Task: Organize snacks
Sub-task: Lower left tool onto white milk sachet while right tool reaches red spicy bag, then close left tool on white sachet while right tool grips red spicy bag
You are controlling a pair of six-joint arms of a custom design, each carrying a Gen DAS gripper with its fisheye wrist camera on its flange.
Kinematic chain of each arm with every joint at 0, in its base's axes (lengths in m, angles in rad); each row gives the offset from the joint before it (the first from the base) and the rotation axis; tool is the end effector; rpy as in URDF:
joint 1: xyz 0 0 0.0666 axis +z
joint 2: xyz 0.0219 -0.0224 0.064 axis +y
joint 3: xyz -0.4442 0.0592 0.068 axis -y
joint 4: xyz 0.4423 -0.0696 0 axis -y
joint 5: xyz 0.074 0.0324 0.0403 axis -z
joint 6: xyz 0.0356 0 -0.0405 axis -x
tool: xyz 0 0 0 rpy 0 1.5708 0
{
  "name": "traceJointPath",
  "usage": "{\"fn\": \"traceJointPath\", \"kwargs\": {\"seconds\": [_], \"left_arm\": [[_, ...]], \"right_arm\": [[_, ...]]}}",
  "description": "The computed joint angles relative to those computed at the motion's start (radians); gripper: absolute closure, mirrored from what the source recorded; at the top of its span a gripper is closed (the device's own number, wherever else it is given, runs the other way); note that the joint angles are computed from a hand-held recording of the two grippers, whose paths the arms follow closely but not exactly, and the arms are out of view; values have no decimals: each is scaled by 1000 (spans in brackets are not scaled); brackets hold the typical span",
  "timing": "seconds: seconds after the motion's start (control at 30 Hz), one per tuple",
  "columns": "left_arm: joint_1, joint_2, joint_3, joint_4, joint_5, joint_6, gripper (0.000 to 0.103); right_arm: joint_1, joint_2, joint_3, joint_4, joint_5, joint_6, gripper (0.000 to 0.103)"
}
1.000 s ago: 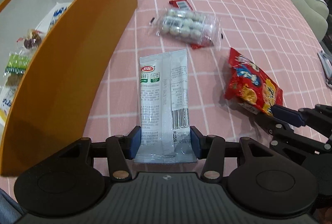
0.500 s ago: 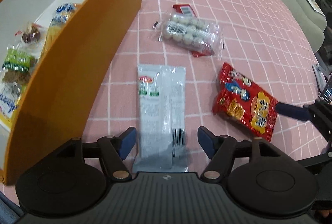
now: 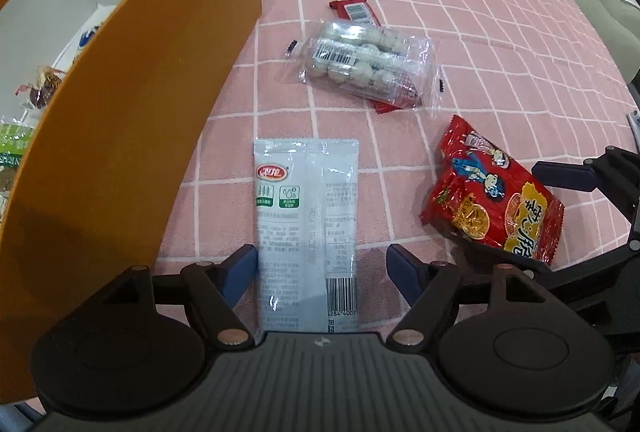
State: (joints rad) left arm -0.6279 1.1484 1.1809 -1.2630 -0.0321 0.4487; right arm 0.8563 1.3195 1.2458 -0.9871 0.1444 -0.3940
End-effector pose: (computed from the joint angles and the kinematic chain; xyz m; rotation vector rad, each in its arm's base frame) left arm 0.3082 -0.2228 0.4746 0.2451 2.8150 -0.2099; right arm 0.3132 0.3526 0.4498 -0.5553 2.5761 0.2474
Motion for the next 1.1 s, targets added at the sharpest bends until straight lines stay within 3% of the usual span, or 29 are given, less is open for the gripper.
{"fn": "traceJointPath", "kwargs": {"seconds": [0.27, 0.43, 0.57, 0.63, 1.1], "left_arm": [[-4, 18, 7, -6, -14, -15, 17], [-4, 24, 18, -21, -21, -24, 25], [-12, 24, 18, -18, -45, -42, 41], [-10, 21, 15, -12, -47, -42, 45], [-8, -27, 1, 25, -39, -27, 49]], "right_arm": [[7, 25, 20, -2, -13, -30, 19], [12, 35, 35, -30, -7, -58, 24], [25, 43, 50, -61, 14, -115, 26], [30, 46, 54, -72, 20, -154, 26], [60, 6, 40, -74, 58, -328, 27]]}}
